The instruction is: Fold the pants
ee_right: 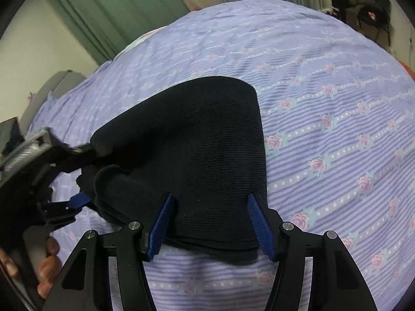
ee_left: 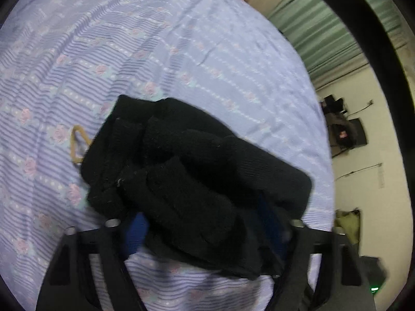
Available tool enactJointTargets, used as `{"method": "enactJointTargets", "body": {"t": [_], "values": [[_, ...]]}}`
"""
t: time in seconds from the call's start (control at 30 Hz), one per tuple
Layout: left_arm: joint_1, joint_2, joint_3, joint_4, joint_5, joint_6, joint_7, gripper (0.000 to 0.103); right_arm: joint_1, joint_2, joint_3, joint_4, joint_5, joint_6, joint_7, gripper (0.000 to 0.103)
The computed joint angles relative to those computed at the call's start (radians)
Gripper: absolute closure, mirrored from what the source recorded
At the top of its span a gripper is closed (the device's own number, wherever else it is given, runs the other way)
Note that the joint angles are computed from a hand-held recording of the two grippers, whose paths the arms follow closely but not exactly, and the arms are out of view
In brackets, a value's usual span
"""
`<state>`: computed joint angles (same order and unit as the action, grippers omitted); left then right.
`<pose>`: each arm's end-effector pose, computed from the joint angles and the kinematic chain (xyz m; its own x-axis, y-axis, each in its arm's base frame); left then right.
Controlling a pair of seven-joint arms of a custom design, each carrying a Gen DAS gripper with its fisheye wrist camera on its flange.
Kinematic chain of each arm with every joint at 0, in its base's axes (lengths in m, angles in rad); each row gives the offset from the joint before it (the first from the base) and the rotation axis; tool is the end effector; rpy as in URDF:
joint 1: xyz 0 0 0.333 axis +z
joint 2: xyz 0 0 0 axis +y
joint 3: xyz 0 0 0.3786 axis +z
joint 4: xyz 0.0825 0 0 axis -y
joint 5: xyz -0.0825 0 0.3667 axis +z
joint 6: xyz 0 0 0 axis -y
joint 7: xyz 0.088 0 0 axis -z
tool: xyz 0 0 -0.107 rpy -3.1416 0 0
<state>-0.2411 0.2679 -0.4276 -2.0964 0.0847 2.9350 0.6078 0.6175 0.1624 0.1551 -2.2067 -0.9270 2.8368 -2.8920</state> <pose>0.4998 -0.3754 0.4445 0.1537 -0.8581 0.4900 -0.9039 -0.3225 -0.2811 0.3812 0.4248 0.4200 -0.1258 -0.9345 -0.3329 -0.8327 0.2819 -0.4767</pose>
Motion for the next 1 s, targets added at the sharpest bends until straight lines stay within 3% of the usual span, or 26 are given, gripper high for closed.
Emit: {"method": "enactJointTargets", "body": {"t": [0.03,0.07,0.13,0.17,0.23,0.27,0.33,0.43,0.47,0.6,0.67,0.7,0.8,0.83,0.87,0.93,0.97,1.0], "values": [[-0.016,-0.009,0.020,-0.004,0.044,-0.011,-0.025,0.053,-0.001,-0.003,0.003,0.001,0.011,-0.005,-0.010,0.042],[-0.003,-0.024,0.006,-0.028,0.023,0.018,0.012,0.062,-0.003,-0.004,0.004,0.001,0.019,-0.005,-0.015,0.041],[0.041,-0.053,-0.044,-0.077,-0.033,0.084,0.068,0.070,-0.011,-0.005,0.007,0.000,0.042,0.013,-0.033,0.040],[0.035,-0.078,-0.033,-0.105,-0.015,0.113,0.055,0.071,-0.012,-0.005,0.005,0.000,0.041,0.025,-0.035,0.039],[-0.042,-0.123,0.063,-0.150,0.101,0.144,-0.025,0.071,-0.007,-0.002,0.003,0.009,0.031,0.033,-0.041,0.036],[-0.051,-0.130,0.080,-0.167,0.137,0.154,-0.058,0.070,-0.004,0.000,0.005,0.015,0.032,0.030,-0.051,0.035],[-0.009,-0.130,0.037,-0.206,0.069,0.168,-0.045,0.066,0.005,0.006,0.013,0.025,0.040,0.020,-0.077,0.029],[-0.008,-0.124,0.054,-0.242,0.078,0.174,-0.102,0.048,0.017,0.023,0.031,0.052,0.080,-0.026,-0.160,0.025],[0.030,-0.120,0.018,-0.257,0.047,0.196,-0.083,0.046,0.025,0.027,0.033,0.061,0.087,-0.045,-0.178,0.023],[0.285,-0.067,-0.233,-0.296,-0.046,0.311,-0.043,0.042,0.042,0.032,0.028,0.076,0.096,-0.071,-0.194,0.021],[0.362,-0.036,-0.299,-0.301,-0.034,0.353,-0.076,0.048,0.040,0.030,0.025,0.070,0.103,-0.058,-0.190,0.021],[0.351,-0.033,-0.288,-0.291,-0.023,0.349,-0.086,0.052,0.038,0.029,0.023,0.068,0.108,-0.049,-0.188,0.021],[0.353,-0.055,-0.279,-0.260,0.044,0.319,-0.081,0.078,0.037,0.027,0.019,0.065,0.113,-0.037,-0.182,0.021],[0.320,-0.084,-0.237,-0.260,0.070,0.323,-0.079,0.091,0.039,0.025,0.019,0.065,0.116,-0.044,-0.178,0.021],[0.323,-0.098,-0.229,-0.257,0.108,0.361,-0.065,0.091,0.041,0.023,0.017,0.066,0.113,-0.051,-0.168,0.021],[0.250,-0.106,-0.144,-0.231,0.151,0.355,-0.033,0.090,0.037,0.020,0.002,0.047,0.082,0.009,-0.109,0.021],[0.245,-0.097,-0.135,-0.214,0.175,0.313,-0.028,0.089,0.038,0.020,-0.007,0.043,0.065,0.031,-0.068,0.021],[0.269,-0.093,-0.162,-0.211,0.143,0.274,0.013,0.088,0.036,0.020,-0.006,0.045,0.070,0.027,-0.057,0.021]]}}
